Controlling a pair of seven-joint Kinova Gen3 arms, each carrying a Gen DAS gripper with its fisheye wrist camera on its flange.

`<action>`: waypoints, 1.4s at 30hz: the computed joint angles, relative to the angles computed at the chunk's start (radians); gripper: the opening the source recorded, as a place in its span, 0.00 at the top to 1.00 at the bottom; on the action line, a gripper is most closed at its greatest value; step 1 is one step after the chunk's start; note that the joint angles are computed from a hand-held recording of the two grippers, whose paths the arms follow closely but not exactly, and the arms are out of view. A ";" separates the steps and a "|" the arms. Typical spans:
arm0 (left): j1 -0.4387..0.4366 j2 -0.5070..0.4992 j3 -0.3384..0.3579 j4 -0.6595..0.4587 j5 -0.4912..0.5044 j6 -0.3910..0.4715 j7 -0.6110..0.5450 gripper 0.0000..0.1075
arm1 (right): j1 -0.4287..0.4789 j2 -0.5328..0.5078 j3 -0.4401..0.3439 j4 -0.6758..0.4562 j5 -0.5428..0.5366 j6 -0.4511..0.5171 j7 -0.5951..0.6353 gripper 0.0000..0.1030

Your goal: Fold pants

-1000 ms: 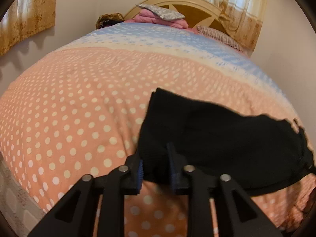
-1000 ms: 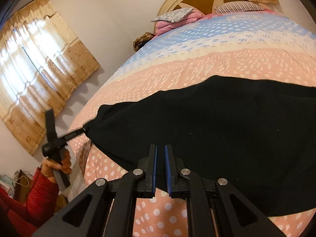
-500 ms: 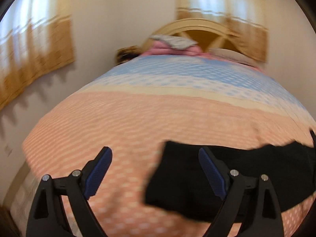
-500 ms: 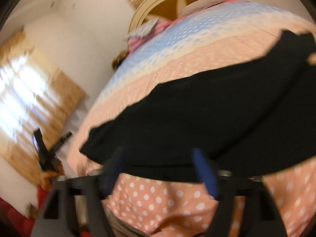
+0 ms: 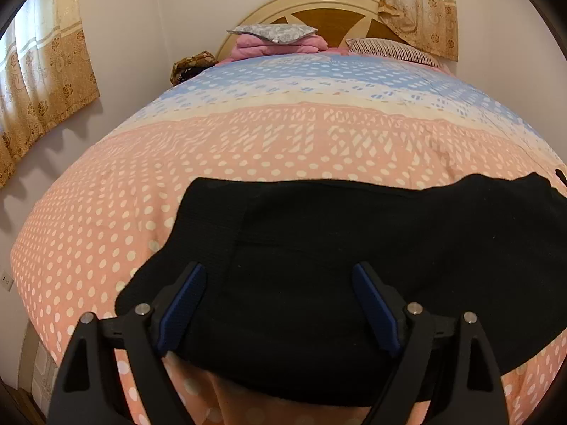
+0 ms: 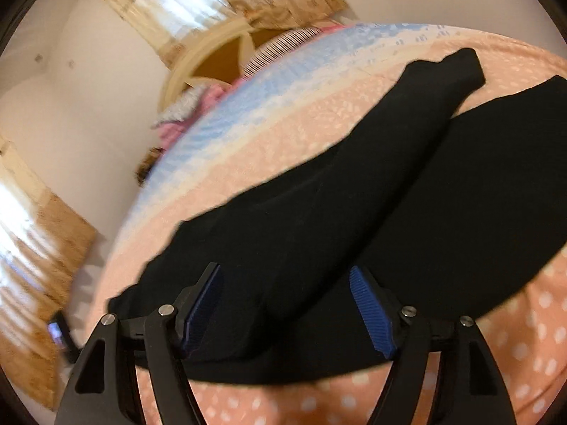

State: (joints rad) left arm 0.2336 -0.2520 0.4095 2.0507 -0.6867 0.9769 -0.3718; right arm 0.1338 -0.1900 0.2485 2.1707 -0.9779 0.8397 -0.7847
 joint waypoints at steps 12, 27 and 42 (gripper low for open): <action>0.008 0.016 -0.006 -0.003 0.004 -0.019 -0.010 0.18 | 0.022 -0.140 0.027 0.043 0.090 -0.031 0.029 0.94; 0.008 -0.050 -0.005 -0.035 0.047 -0.013 -0.025 0.18 | 0.307 -0.173 -0.003 0.067 0.015 0.037 0.004 0.40; 0.086 0.089 0.139 -0.035 -0.060 -0.011 0.110 0.17 | -0.275 0.342 0.045 -0.389 -0.135 0.330 0.170 0.31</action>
State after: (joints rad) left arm 0.3192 -0.1631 0.5482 2.0160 -0.7470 0.9658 -0.2621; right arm -0.1414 0.1517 0.2938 1.7814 -1.1127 1.1701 -0.6149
